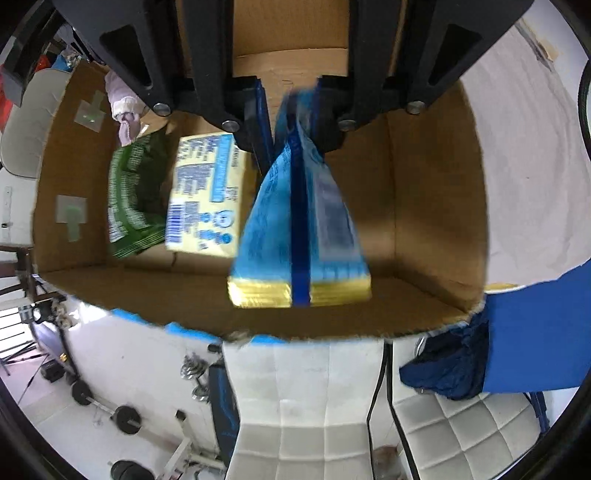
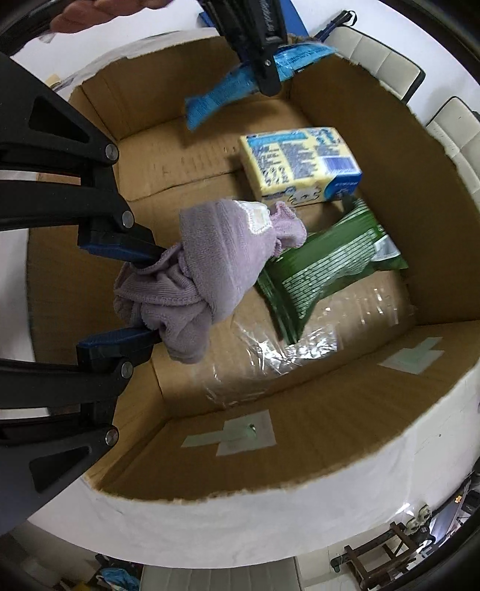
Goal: Organize soft objects
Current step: 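Carry the blue snack and lilac cloth into the box and release both, then grasp the red floral pack with left tool while right tool grasps orange bag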
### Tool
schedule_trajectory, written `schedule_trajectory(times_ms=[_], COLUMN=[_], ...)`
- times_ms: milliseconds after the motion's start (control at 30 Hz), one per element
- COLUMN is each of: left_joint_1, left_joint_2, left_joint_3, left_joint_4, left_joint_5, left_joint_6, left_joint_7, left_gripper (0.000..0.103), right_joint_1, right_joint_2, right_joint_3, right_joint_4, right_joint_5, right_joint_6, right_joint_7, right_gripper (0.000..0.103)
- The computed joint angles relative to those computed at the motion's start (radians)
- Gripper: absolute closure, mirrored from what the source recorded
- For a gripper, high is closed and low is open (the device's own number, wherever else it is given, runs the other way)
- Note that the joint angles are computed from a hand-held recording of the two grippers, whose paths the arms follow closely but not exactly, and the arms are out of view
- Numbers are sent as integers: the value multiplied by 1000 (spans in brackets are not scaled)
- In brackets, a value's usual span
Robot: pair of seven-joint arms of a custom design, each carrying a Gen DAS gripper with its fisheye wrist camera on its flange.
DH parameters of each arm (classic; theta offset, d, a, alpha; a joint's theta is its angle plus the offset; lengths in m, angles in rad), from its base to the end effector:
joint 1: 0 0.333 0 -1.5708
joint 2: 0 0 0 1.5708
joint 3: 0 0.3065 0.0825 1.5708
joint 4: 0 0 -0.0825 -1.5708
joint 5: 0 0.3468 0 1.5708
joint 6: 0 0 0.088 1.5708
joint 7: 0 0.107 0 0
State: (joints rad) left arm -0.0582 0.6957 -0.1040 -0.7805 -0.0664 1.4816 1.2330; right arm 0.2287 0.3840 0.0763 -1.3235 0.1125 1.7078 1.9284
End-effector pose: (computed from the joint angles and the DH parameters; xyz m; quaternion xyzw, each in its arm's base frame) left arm 0.6795 -0.0892 0.5259 0.7705 -0.6340 0.0380 0.0545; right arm 0.6043 0.1922 0.5152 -0.6790 0.7308 0.0625 0.0313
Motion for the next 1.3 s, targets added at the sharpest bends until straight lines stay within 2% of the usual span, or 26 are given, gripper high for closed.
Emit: schedule_trajectory(times_ms=[67,100,133,267,400,533,700,867,1100,1300], left_joint_1=[5,5,3,-1,-6,-4,-6,-13,-24,-23], left_joint_2=[12,-3,-6,-67,-161,-290,-429,-565,-711,-789], left_joint_3=[-1,3,6,15,25,24,14,-4,-33,-57], left_joint_4=[9,-18,-21,-103,-228,-416,-612,-766,-879,-905], left_joint_5=[-11,-10,-6,16,47,59,69,76,121,151], left_joint_6=[-2,17,18,74,142,223,296,362,385,374], left_joint_7=[-17,-33,-43,-54,-65,-80,-97,-122,-160,-179], left_gripper=[79,74,69,57,28,11,8,8,8,8], right_joint_1=[-5,-6,-3,4,13,22,27,35,37,45], right_joint_2=[17,25,25,-2,-1,-18,-18,-91,-221,-322], right_joint_3=[4,6,5,4,6,2,-9,-12,-8,-4], right_joint_4=[18,25,24,-1,13,5,20,-28,-132,-204], right_joint_5=[14,17,11,-4,-16,-39,-102,-158,-169,-171], right_joint_6=[-34,-38,-38,-12,-3,12,45,81,118,150], right_joint_7=[-8,-16,-16,-32,-46,-47,-85,-135,-180,-179], right_gripper=[56,49,41,25,12,1,0,0,0,0])
